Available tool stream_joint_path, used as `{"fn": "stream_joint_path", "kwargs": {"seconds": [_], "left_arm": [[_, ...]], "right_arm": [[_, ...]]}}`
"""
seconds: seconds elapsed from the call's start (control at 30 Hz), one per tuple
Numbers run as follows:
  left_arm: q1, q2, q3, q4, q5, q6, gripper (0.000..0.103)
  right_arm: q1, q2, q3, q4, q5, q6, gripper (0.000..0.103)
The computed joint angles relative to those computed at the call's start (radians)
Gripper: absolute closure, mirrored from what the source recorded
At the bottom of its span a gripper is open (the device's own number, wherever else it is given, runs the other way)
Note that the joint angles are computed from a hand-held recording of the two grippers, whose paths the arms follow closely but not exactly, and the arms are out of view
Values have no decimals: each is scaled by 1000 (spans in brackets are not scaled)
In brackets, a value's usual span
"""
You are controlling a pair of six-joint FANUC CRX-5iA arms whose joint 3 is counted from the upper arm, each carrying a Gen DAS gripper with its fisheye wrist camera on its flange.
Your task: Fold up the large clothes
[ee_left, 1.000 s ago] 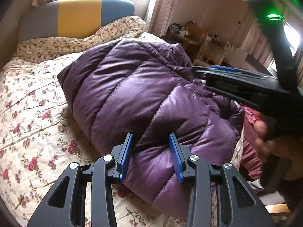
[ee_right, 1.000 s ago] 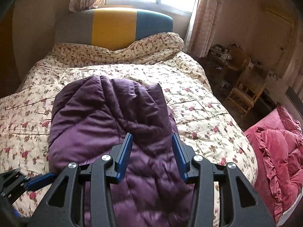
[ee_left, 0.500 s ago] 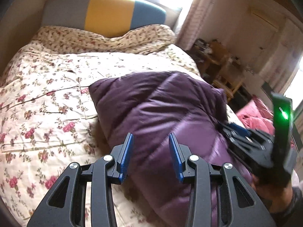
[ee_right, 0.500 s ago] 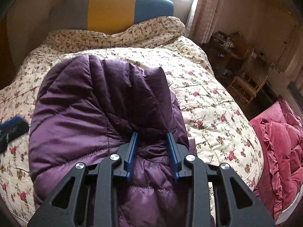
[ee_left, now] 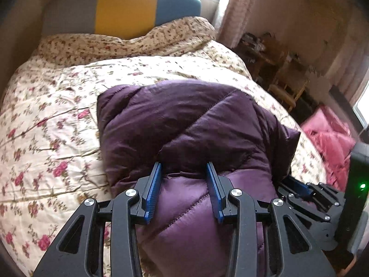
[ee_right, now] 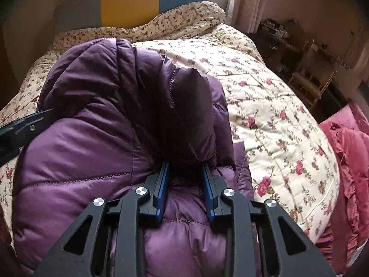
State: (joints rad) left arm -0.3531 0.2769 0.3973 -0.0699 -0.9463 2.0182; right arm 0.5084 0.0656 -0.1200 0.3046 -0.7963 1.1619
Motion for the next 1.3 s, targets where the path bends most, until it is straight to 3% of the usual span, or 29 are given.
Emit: {"fn": "stream_joint_path", "kwargs": {"seconds": [0.33,0.63,0.73,0.77,0.8,1.0,1.17,1.3], "left_arm": [[-48,84,69,-91,-38,18,65],[-32,54,37,-59,-25,14,60],[-8,2,-24,-28,13,47,43],[0,-17,-48,-17,26,56,42],[5,-32,-66,-12,34,67,39],[40,-142,-245,81,137,71,32],[90,-205,-429,333,273,-42,32],[93,-191,-480,461,328,-118,28]], "right_arm": [[-40,22,-1,-78,49,62,79],[-19,-23,-50,2,71,7,74],[-22,-42,-60,14,76,-15,59],[-21,-49,-74,38,85,-46,43],[-29,-54,-78,38,89,-56,38],[-70,-65,-42,-84,53,19,30],[-115,-42,21,-224,0,119,29],[-136,-22,57,-286,-27,169,31]]}}
